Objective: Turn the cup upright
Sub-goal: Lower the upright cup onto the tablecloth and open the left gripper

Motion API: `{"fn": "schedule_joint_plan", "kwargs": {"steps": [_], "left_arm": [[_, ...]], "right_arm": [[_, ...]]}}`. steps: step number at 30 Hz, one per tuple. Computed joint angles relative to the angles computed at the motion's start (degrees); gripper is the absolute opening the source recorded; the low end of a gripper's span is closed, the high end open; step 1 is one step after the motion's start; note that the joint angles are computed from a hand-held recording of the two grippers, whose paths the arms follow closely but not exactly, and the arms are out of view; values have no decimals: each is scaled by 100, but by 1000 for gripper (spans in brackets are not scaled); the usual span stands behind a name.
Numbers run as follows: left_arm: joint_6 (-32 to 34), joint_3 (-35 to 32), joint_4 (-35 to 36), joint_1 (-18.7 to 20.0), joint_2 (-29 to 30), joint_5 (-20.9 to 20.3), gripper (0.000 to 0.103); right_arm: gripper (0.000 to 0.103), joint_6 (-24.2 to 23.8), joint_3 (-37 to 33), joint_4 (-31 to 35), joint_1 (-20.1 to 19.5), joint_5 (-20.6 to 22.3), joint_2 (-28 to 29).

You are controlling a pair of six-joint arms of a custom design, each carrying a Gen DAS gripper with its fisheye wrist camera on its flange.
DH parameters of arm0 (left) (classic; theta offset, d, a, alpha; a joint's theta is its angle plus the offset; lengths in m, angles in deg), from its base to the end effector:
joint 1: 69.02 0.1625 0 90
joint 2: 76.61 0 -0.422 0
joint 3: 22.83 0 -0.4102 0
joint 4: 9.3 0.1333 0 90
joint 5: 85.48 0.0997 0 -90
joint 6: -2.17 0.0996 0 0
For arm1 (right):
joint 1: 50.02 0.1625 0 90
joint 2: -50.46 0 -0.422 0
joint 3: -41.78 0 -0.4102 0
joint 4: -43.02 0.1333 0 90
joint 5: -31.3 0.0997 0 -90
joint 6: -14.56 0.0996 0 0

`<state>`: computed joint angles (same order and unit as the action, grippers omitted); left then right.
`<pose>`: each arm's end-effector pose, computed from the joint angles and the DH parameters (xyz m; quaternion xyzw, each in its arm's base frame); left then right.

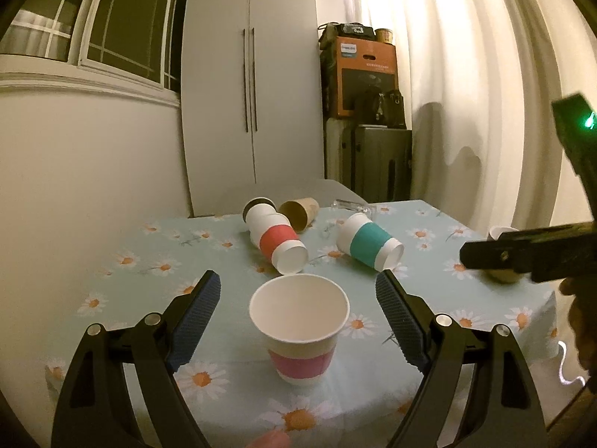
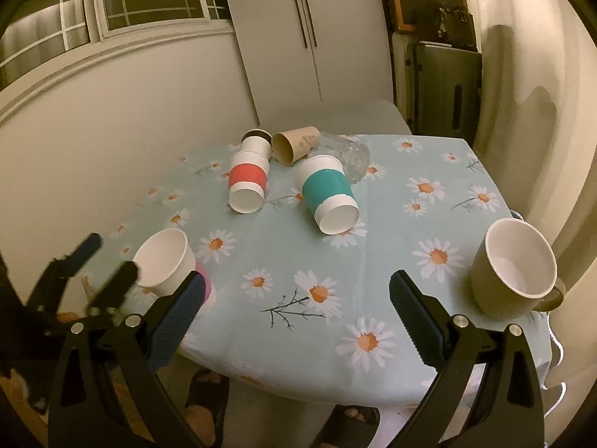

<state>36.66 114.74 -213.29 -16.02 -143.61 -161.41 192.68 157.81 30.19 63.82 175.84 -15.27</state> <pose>-0.1391 -0.4463 0.1625 0.5019 0.7748 -0.3695 0.1057 0.2178 -0.3637 0.1173 -0.0203 -0.8222 0.4644 0.3284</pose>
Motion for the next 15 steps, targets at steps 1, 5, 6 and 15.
{"fn": "schedule_joint_plan", "kwargs": {"steps": [1,5,6,15], "left_arm": [[-43,5,126,4,-87,-17,83],[-97,58,473,10,-437,-9,84],[-85,82,514,3,-521,-11,84],[-76,349,921,-33,-1214,38,84]], "right_arm": [[98,15,-9,10,-3,22,21],[98,102,-20,37,-28,116,87],[98,130,-20,31,-31,144,99],[98,460,-144,308,-21,380,381]]}}
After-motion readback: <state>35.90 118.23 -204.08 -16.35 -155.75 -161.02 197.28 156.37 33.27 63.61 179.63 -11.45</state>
